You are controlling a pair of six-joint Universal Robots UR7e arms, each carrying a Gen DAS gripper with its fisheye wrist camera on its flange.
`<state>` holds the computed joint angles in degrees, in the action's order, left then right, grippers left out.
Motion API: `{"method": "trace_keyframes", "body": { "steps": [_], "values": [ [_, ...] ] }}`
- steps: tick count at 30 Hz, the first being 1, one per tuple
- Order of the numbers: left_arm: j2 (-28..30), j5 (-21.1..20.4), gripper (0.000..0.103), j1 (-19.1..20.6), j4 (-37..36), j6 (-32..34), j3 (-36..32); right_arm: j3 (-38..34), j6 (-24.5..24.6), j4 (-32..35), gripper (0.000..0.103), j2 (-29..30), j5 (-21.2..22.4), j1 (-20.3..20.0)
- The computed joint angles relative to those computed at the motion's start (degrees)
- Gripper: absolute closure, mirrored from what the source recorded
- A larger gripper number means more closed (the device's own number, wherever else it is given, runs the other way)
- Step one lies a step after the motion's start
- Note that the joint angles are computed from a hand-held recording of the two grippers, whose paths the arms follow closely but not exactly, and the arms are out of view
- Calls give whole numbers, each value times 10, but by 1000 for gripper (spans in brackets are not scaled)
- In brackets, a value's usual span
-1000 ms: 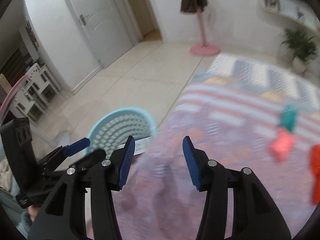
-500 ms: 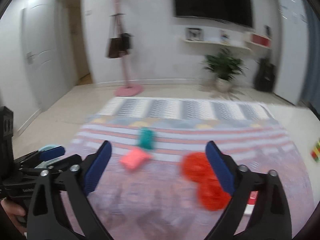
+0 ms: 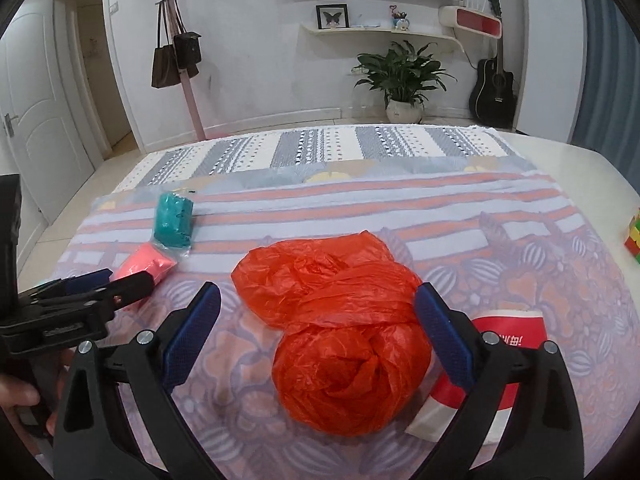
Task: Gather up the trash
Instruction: 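Grasp the pink clay pack with the left tool while the right tool grasps the red bag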
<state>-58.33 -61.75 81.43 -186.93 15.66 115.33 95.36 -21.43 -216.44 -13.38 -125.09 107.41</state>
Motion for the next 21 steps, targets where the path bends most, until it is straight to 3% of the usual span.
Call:
{"method": "trace_keyframes", "body": {
  "steps": [2, 7, 12, 16, 17, 21],
  "values": [
    [3, 7, 18, -3, -4, 4, 0, -13, 15, 41, 10, 0, -17, -2],
    [8, 28, 26, -7, -21, 12, 4, -13, 18, 40, 10, 2, -24, -4],
    [13, 51, 37, -14, -32, 17, 6, -33, 19, 70, 10, 11, -60, 2],
    [10, 47, 49, -11, -40, 7, 8, -21, 52, 63, 10, 2, -56, -6],
    [9, 47, 56, -11, -41, 5, 9, -20, 60, 68, 10, -1, -55, -9],
    [5, 33, 64, -7, -40, 1, 10, -20, 85, 112, 12, -11, -48, -16]
  ]
}}
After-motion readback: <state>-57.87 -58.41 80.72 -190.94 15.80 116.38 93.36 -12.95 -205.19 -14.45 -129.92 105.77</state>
